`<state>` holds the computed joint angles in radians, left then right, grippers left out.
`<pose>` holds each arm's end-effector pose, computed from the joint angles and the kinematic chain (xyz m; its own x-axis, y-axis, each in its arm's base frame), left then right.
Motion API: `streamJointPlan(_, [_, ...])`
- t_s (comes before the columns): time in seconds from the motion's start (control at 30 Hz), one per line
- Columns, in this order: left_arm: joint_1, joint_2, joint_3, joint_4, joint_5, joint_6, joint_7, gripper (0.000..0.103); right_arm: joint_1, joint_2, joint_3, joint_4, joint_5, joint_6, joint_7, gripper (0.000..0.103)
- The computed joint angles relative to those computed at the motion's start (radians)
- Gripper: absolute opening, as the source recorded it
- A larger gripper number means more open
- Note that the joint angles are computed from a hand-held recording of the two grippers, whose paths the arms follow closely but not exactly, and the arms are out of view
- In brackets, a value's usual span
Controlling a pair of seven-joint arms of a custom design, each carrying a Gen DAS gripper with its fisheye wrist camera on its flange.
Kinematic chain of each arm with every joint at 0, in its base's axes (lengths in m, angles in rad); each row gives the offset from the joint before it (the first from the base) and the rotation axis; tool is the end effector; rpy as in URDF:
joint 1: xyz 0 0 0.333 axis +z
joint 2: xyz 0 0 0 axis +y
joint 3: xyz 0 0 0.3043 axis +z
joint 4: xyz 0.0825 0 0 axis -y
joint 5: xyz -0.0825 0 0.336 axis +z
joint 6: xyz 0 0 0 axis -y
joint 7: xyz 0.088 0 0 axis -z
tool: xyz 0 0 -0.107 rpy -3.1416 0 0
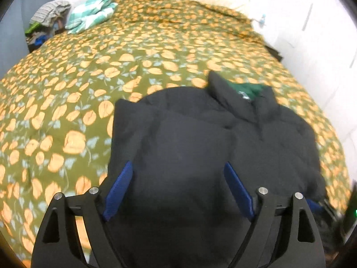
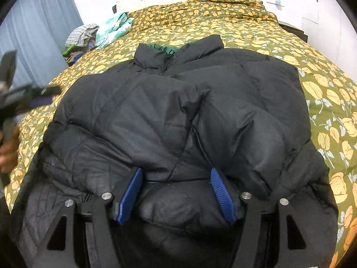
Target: Fold large clothes
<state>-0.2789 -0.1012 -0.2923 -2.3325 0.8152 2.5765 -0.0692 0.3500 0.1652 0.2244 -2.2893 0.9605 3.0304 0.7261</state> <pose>0.3989 -0.2735 0.4255 0.3726 -0.9161 0.1482 -0.7148 -0.3852 -0.5837 0.4673 0.2261 0.3497 0.5000 -0.8481 -0.1754 -0.7537 -0.3264 -0.5704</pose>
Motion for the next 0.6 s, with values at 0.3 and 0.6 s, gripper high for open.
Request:
streamJointPlan(0.3, [0.011,0.148,0.063,0.002,-0.092,0.08,0.075,0.091,-0.004,0.005,0.008,0.005,0.069,0.003,-0.068,0.065])
streamJointPlan(0.6, [-0.029,-0.062,-0.013,-0.118,-0.031,0.055,-0.012,0.091,-0.001,0.003,0.017,0.002,0.182,0.019,-0.168,0.065])
